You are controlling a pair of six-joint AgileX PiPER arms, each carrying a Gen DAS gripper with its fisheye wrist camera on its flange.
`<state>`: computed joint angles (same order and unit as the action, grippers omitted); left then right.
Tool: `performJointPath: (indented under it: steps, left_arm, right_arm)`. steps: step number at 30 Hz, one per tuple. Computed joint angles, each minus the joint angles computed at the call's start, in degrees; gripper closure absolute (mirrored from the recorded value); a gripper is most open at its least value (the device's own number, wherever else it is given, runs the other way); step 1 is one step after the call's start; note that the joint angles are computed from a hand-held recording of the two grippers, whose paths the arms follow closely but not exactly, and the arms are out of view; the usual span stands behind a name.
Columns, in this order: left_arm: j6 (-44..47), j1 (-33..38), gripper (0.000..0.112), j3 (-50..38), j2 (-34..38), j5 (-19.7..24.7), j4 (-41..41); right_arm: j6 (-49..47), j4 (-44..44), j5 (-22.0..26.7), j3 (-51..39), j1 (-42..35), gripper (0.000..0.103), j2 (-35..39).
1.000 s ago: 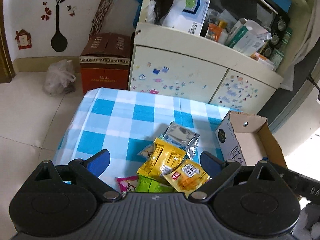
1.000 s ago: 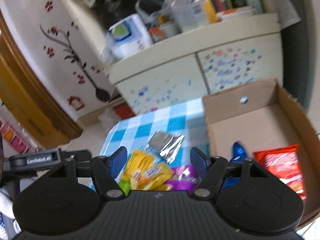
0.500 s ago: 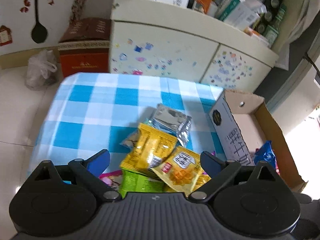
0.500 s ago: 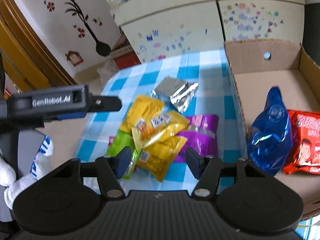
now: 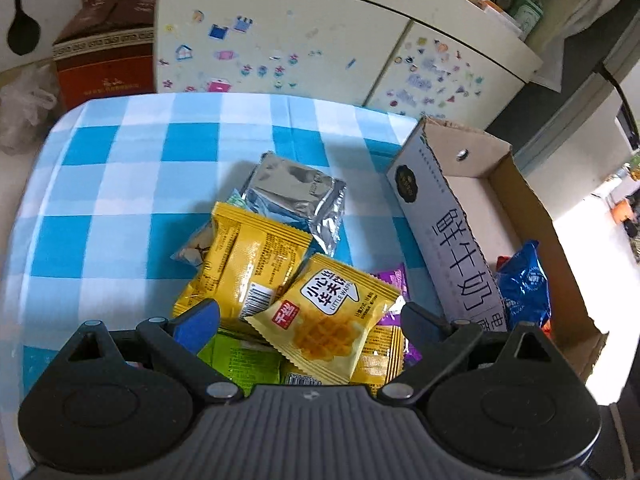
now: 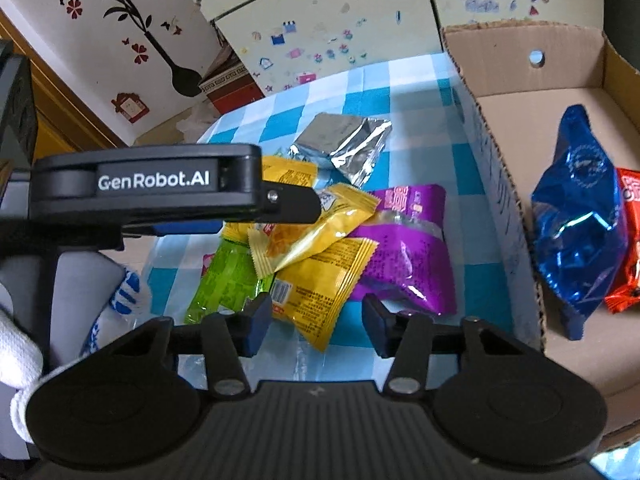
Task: Organize snacks
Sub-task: 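Move both tools back over the remaining snack packets, then grasp the yellow waffle packet with the left tool while the right tool grasps a yellow barcode packet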
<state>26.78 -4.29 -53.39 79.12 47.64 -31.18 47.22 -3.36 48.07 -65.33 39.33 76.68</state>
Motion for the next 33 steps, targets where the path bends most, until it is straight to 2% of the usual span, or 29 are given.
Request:
performJointPath:
  steps: [5, 7, 9, 10, 14, 19, 23, 27, 30, 32, 33]
  left_arm:
    - [1.8, -1.7, 0.013, 0.8, 1.3, -2.0, -0.2]
    - [2.2, -2.8, 0.014, 1.6, 1.3, -3.8, 0.2]
    - [0.5, -4.2, 0.019, 2.2, 1.2, -5.8, 2.8]
    - [-0.5, -4.9, 0.025, 2.6, 1.1, -6.9, 4.3]
    - [0.5, -3.0, 0.033, 3.4, 0.5, -6.6, 3.7]
    - [-4.5, -3.0, 0.034, 4.7, -2.6, -8.2, 12.3]
    - [-6.7, -0.9, 0.034, 4.2, -3.2, -6.8, 17.2]
    - [-1.9, 2.8, 0.033, 2.2, -2.2, -2.8, 13.3]
    - [-2.8, 2.6, 0.031, 2.0, -1.6, -3.0, 14.0]
    - [-3.4, 2.2, 0.029, 2.1, -1.1, -3.3, 14.7]
    - [-3.8, 2.0, 0.028, 2.1, -0.9, -3.6, 14.9]
  right_arm:
    - [0.2, 0.1, -2.5, 2.1, 0.0, 0.076, 0.4]
    - [1.2, -0.8, -3.6, 2.9, 0.5, 0.080, 0.0]
    - [0.9, -1.2, -4.0, 3.3, 0.9, 0.084, -0.5]
    - [1.0, -1.7, -4.2, 3.4, 1.2, 0.086, -0.8]
    - [-1.2, -1.0, -3.8, 3.3, 1.1, 0.089, -1.3]
    - [-8.1, 4.0, -3.1, 3.0, 0.1, 0.090, -1.9]
    - [-15.8, 10.1, -1.0, 2.2, -0.5, 0.091, -1.3]
    - [-19.8, 12.6, 3.6, 0.0, -0.4, 0.088, 0.3]
    - [-18.0, 8.3, 6.7, -2.1, 0.8, 0.078, 0.7]
    - [-20.3, 7.0, 9.0, -3.3, 1.6, 0.060, 0.5]
    - [-20.6, 6.0, 9.4, -3.6, 2.0, 0.058, 0.1]
